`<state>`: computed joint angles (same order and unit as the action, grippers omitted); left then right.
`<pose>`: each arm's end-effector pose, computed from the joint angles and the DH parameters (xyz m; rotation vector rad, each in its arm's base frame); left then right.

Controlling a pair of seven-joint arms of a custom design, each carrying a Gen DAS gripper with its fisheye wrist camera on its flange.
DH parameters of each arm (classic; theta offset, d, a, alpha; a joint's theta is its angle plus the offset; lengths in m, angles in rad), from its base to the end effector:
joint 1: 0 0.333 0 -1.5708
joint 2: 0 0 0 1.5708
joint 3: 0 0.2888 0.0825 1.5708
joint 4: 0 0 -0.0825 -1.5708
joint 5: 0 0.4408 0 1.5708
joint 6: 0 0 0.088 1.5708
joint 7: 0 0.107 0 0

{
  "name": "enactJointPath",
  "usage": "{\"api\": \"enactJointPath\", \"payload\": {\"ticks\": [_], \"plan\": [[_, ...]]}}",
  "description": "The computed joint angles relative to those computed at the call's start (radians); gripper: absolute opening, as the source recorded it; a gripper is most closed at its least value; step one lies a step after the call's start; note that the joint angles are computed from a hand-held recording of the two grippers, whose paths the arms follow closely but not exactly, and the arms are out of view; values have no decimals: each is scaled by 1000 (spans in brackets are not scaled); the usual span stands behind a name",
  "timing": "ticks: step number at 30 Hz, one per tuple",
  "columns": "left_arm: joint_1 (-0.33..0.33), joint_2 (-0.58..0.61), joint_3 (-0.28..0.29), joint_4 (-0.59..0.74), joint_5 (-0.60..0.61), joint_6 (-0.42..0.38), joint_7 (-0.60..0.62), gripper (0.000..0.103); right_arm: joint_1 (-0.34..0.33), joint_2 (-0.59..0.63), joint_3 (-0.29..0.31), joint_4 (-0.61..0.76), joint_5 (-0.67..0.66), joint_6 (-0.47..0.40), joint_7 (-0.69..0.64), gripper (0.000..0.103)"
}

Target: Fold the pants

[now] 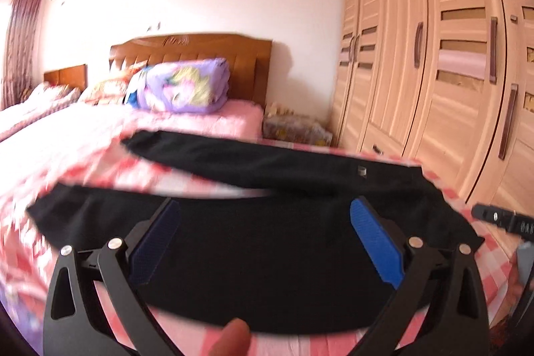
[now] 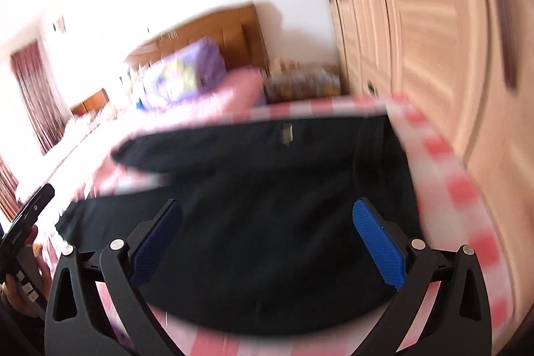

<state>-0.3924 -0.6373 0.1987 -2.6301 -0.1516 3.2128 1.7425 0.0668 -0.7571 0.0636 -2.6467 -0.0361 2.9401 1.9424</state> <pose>0.4595 -0.0677 0.5462 -1.3964 1.6459 -1.2312 0.4386 0.0622 0.5621 -1.3757 1.6860 -0.7170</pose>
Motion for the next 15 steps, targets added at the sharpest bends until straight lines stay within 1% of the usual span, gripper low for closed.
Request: {"api": "enactJointPath", "payload": {"ticks": [1, 2, 3, 4, 5, 6, 7, 8, 9, 10, 11, 12, 13, 14, 15], "plan": [[-87, 48, 74, 74, -65, 11, 73, 102, 27, 70, -53, 53, 8, 75, -43, 99], [-175, 74, 157, 120, -70, 29, 81, 102, 42, 118, -81, 88, 20, 122, -64, 99], [-262, 122, 227, 194, -145, 36, 140, 102, 58, 172, -113, 137, 39, 145, -83, 99], [-314, 160, 275, 255, -156, 5, 167, 102, 106, 235, -161, 209, 96, 112, -112, 99], [-338, 229, 308, 343, -96, -54, 132, 102, 172, 310, -240, 297, 108, 33, -209, 99], [-334, 291, 306, 408, -107, -88, 149, 102, 208, 367, -283, 384, 142, -87, -295, 99], [-296, 373, 280, 480, -47, -107, 96, 102, 210, 437, -296, 471, 113, -186, -313, 99], [-261, 460, 264, 568, 82, -152, 25, 102, 176, 516, -278, 559, 18, -254, -261, 99], [-195, 534, 213, 655, 177, -233, -36, 102, 110, 586, -226, 634, -60, -301, -209, 99], [-133, 594, 154, 742, 202, -337, -29, 102, 80, 632, -202, 685, -98, -334, -189, 99], [-106, 674, 125, 830, 190, -401, 21, 102, 56, 708, -191, 767, -136, -372, -179, 99], [-92, 742, 112, 917, 188, -480, 31, 102, 42, 753, -181, 815, -145, -390, -182, 99], [-78, 808, 100, 1001, 179, -540, 36, 102, 26, 788, -173, 849, -135, -393, -197, 99], [-65, 851, 87, 1049, 177, -582, 31, 102, 7, 837, -165, 902, -101, -403, -226, 99], [-42, 893, 66, 1092, 149, -610, 47, 102, -9, 884, -158, 954, -72, -417, -246, 99]]}}
